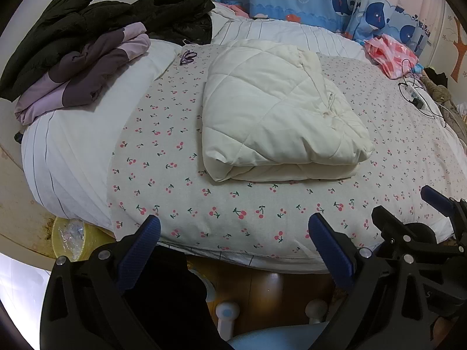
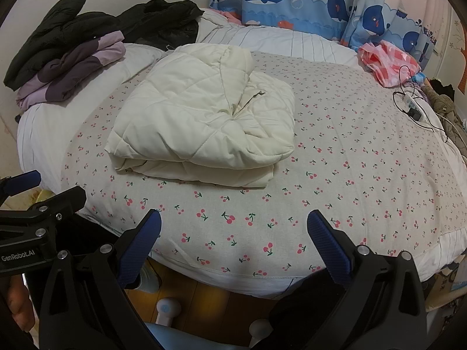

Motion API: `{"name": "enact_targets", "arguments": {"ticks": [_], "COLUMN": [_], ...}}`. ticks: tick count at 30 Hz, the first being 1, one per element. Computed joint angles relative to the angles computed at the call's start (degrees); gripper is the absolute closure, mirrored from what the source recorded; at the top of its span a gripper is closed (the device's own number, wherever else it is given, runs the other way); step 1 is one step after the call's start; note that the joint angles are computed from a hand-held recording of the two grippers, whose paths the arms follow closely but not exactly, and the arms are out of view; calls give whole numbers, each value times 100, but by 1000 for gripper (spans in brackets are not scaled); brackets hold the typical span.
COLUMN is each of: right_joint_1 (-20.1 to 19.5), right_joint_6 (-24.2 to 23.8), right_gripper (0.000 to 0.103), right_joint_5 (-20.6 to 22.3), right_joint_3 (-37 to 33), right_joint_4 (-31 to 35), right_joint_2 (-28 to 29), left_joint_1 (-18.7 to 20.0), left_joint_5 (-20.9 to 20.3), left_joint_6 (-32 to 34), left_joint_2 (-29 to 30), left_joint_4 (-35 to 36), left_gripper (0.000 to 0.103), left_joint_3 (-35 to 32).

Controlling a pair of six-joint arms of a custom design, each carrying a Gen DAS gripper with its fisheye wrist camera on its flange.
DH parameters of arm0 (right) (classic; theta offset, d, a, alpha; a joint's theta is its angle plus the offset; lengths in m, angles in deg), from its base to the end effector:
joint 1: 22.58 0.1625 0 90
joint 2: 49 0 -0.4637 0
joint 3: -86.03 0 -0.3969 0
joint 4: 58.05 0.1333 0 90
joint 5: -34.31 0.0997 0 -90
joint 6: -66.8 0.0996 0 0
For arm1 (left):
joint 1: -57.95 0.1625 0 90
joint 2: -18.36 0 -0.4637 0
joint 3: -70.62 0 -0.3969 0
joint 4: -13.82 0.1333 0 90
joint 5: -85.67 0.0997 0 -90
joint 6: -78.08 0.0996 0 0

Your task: Fold large clothes

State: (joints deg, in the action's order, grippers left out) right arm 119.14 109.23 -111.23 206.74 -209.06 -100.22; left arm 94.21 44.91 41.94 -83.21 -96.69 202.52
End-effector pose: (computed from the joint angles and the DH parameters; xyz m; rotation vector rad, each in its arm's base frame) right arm 0.4397 -0.2818 0.0818 0.2722 -2.2554 0.7607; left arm -0.1481 -0.3675 0.3353 0.4505 2.3058 -0.6171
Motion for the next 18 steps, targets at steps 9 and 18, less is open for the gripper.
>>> {"name": "enact_targets", "arguments": {"ticks": [9,18], "right_joint_1": [3,1], "right_joint_6": [10,7], "right_gripper": [6,6], "right_joint_5": [-6,-1], "right_joint_3": [-7,-12], "right_joint_4": [17,19], "right_joint_2": [4,6], "left_joint_1": [8,11], "left_joint_5": [-27,-33], "left_joint_6": [12,23], "left_joint_2": [-8,-1], "left_joint_4": [-10,-39], "left_gripper": [6,6], "left_joint_3": [1,14]}}
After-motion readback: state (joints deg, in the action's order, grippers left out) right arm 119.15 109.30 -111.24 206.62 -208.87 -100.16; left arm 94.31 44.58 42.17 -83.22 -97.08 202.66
